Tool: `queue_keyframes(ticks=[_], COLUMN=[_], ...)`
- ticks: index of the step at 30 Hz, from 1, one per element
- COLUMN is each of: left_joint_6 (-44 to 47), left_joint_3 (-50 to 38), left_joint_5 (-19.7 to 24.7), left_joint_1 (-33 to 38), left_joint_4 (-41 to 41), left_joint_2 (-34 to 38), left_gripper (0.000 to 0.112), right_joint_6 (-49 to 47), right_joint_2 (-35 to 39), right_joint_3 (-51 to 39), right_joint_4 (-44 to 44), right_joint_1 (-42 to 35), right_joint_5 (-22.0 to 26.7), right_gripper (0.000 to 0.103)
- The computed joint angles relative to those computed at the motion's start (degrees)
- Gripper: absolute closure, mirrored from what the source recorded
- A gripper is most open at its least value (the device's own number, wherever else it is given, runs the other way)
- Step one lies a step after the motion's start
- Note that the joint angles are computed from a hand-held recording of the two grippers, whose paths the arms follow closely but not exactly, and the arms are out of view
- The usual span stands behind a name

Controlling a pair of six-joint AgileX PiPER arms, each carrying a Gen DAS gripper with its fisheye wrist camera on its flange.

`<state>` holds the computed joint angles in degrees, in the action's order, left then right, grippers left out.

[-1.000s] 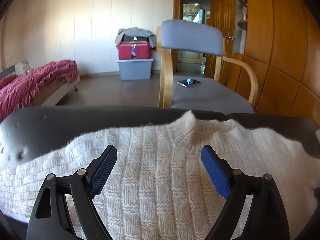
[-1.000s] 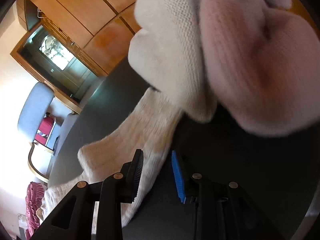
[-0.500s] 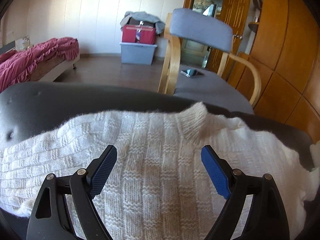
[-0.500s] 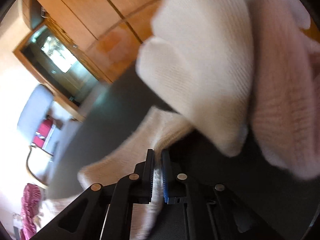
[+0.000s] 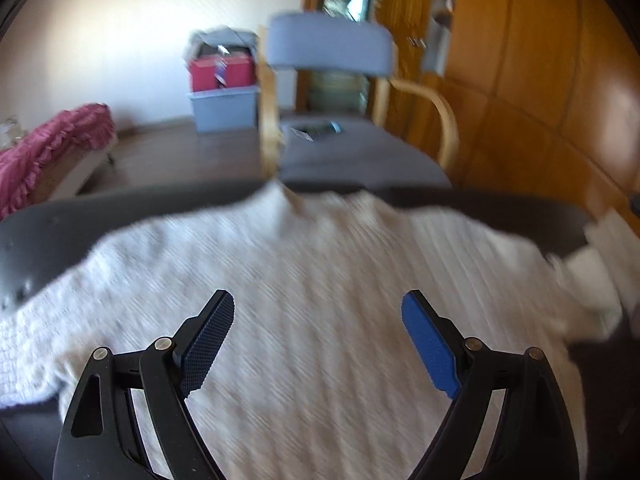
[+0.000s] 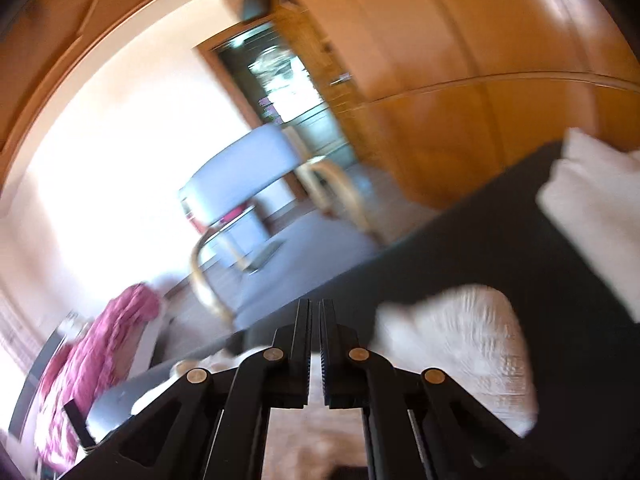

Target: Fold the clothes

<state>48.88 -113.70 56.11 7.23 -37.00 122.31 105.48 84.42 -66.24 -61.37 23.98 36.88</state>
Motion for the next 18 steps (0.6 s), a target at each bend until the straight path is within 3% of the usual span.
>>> queue_keyframes(ticks=[2, 3, 6, 9, 14, 18], left_joint_6=[1.95, 2.98, 3.73, 1.29, -2.60, -2.16], left_joint_3=[4.16, 6.80, 14.21, 16.05, 10.63, 11.95], left_joint_5=[0.33, -0.75, -8.00, -11.78, -6.77, -7.97], left_joint_1=[-0.66, -1.19, -3.92, -6.10, -5.07, -5.33], left_joint_4=[-0.32, -0.34, 2.87, 7.96, 8.59, 8.77], left_joint_2=[-2.33, -3.69, -6.65, -6.39, -2.62, -3.15], left_gripper=[0.024, 0.024, 0.024, 0.024, 0.023, 0.022], right_joint_6=[-8.48, -12.50, -24.91, -30.41, -34.53, -37.56], right_joint_2=[4.26, 6.45, 15.27, 19.99, 23.18, 24.21], right_joint_3=[-4.09, -6.32, -13.53, -14.08, -12.82, -13.18], right_joint_4=[4.78, 6.91, 15.34, 15.69, 13.54, 14.71], right_joint_1=[0.71, 1.05, -0.13, -0.06, -0.97, -4.26], right_joint_5=[3.45, 5.38, 13.70, 18.97, 19.09, 17.34], right_gripper=[0.094, 0.080, 0.078, 0.078, 0.078, 0.078])
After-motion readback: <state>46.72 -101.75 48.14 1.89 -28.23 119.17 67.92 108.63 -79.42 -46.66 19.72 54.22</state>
